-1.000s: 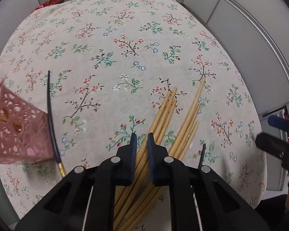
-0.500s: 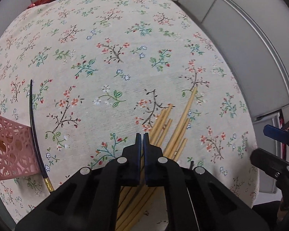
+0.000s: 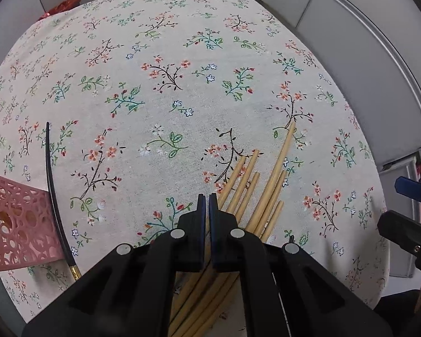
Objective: Organize utensils
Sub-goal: 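Move the left tool back to the pile and grasp another chopstick, then grasp a bamboo chopstick with the left tool and lift it while the right tool grasps a black chopstick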
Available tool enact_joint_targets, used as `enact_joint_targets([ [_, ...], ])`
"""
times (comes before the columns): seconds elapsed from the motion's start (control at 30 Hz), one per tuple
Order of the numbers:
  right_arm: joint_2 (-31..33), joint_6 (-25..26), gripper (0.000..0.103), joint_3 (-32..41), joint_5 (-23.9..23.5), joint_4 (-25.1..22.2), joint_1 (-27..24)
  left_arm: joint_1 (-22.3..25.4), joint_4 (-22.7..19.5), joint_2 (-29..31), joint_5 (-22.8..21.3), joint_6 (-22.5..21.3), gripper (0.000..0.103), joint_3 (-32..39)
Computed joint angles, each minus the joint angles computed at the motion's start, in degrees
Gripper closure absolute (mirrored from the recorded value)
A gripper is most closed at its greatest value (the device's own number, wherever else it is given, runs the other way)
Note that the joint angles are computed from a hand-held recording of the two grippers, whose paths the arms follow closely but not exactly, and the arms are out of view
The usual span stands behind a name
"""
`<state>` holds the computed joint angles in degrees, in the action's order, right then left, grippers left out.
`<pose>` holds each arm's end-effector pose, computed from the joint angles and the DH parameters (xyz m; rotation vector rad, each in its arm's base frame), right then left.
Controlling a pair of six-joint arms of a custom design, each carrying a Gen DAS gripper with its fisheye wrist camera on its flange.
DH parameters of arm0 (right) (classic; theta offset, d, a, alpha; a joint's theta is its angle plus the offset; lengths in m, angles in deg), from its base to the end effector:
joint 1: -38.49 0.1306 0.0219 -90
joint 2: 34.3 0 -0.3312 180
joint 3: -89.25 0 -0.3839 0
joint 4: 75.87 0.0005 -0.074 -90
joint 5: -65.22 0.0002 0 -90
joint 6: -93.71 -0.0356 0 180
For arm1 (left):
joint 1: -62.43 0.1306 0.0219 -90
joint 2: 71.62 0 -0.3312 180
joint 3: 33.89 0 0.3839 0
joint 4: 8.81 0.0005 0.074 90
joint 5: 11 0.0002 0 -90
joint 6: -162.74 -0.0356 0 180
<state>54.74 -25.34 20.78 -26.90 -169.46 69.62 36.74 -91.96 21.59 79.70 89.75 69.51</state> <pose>0.3474 0.2108 0.5049 -0.0607 2.8603 0.2845 0.4053 -0.1960 0.4244 0.2193 2.8556 -0.1725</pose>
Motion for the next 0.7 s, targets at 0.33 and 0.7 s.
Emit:
enact_joint_targets([
  [0.33, -0.5, -0.7, 0.014, -0.3, -0.1, 0.1, -0.5, -0.2, -3.1, 0.5, 0.6, -0.8, 0.100, 1.4],
  [0.7, -0.3, -0.7, 0.014, -0.4, 0.0, -0.2, -0.2, -1.8, 1.3, 0.0, -2.2, 0.0, 0.091, -1.3],
])
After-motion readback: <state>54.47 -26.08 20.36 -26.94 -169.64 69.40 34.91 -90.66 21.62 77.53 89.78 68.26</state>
